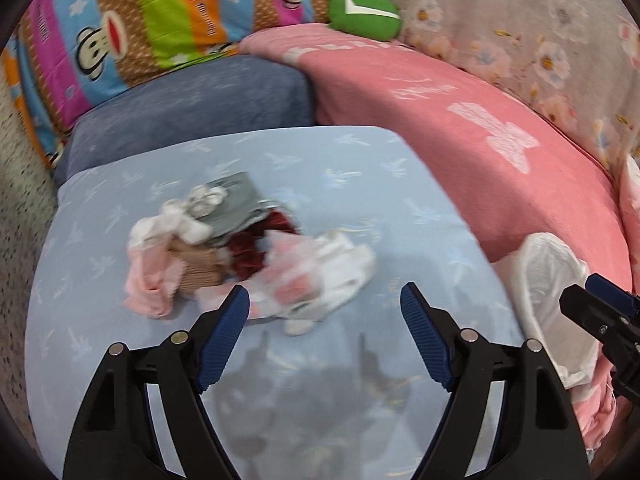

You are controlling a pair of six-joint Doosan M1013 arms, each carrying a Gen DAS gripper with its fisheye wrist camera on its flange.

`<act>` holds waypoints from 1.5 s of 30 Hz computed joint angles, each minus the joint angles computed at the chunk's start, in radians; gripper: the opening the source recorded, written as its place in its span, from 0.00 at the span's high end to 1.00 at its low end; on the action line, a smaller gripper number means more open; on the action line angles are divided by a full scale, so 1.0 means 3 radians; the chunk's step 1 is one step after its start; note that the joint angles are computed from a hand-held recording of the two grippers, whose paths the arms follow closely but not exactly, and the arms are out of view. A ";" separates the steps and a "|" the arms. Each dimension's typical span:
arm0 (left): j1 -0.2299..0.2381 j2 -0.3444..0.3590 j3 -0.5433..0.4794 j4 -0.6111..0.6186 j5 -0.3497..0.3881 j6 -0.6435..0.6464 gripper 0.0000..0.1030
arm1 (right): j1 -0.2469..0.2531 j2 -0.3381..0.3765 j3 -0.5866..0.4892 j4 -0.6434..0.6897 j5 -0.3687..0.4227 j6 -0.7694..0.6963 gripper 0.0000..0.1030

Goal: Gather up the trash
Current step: 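Move both tools back over the remaining cloth pile on the table, then grasp the pink frilly cloth with the left tool while the right tool grasps the clear plastic packet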

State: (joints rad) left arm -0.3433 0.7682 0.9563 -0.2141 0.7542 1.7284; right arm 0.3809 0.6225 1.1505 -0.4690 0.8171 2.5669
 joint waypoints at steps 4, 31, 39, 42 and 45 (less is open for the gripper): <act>0.0110 0.0039 -0.0024 0.0099 0.0020 -0.0172 0.27 | 0.0046 0.0202 -0.0279 0.0155 0.0051 -0.0215 0.34; 0.0439 0.0550 -0.0749 -0.0215 0.0694 -0.0382 0.51 | 0.0072 0.1355 -0.2032 0.0924 0.0812 -0.1049 0.67; 0.0454 0.0484 -0.0660 -0.0415 0.0737 -0.0253 0.95 | 0.0081 0.1221 -0.1816 0.0989 0.0603 -0.1048 0.89; 0.0447 0.0430 -0.0612 -0.0430 0.0680 -0.0231 0.95 | 0.0091 0.1122 -0.1690 0.0940 0.0482 -0.1002 0.90; 0.0436 0.0359 -0.0554 -0.0453 0.0608 -0.0181 0.95 | 0.0099 0.1010 -0.1559 0.0870 0.0350 -0.0944 0.90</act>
State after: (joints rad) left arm -0.2125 0.8760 0.7902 -0.3499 0.9367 1.6740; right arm 0.4107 0.9253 0.6829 -0.2079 0.9220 2.2835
